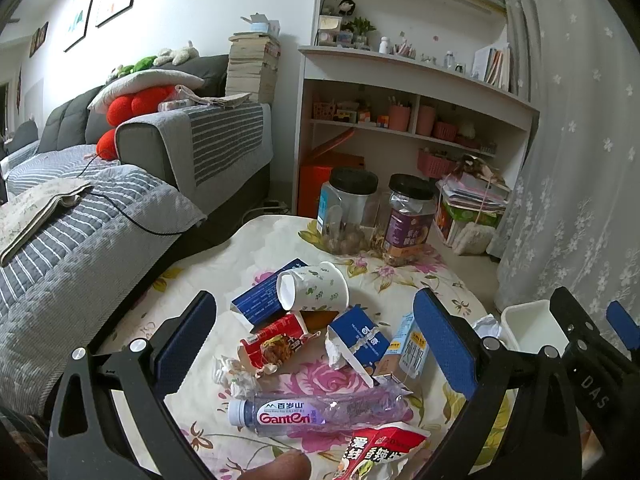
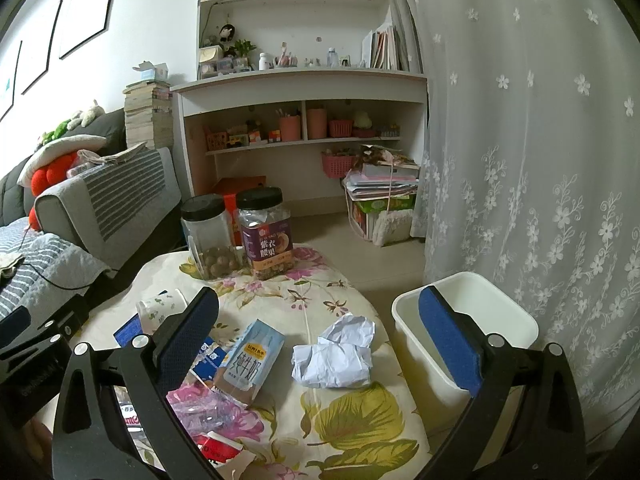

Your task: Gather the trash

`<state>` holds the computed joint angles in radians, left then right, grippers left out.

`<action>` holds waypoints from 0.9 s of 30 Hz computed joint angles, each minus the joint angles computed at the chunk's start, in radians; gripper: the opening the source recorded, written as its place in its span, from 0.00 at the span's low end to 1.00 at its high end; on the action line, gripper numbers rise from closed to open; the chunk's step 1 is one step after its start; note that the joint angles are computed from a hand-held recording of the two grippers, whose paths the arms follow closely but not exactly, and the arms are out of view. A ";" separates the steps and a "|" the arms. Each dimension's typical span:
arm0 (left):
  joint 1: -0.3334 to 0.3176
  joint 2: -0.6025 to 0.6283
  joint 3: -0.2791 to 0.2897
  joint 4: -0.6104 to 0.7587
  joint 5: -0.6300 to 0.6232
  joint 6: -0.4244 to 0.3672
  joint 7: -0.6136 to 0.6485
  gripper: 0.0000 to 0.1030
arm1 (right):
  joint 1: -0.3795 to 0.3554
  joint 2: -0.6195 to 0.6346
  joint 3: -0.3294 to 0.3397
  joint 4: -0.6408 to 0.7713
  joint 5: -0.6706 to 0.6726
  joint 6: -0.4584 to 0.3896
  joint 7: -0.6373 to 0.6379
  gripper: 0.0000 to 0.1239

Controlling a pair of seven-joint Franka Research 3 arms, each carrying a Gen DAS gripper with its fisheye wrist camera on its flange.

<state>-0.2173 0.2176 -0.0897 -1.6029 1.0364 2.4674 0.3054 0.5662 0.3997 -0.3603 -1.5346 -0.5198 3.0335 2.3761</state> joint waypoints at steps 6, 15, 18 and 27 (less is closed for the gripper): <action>-0.002 0.001 0.003 0.002 0.020 0.003 -0.010 0.93 | 0.021 0.011 -0.034 -0.006 0.019 0.039 0.017 0.78; 0.001 -0.002 0.003 -0.009 0.028 0.011 -0.022 0.93 | 0.024 0.011 -0.036 -0.006 0.028 0.025 -0.011 0.78; 0.001 -0.002 0.003 -0.008 0.033 0.008 -0.021 0.93 | 0.024 0.011 -0.036 -0.002 0.029 0.021 -0.015 0.78; 0.010 -0.007 0.007 -0.027 0.043 0.043 -0.069 0.93 | 0.021 0.009 -0.022 0.005 0.030 -0.001 -0.025 0.78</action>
<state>-0.2075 0.2110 -0.0830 -1.6299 1.0795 2.5102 0.2364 0.5869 0.4090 -0.3825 -1.5296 -0.4895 3.0322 2.3512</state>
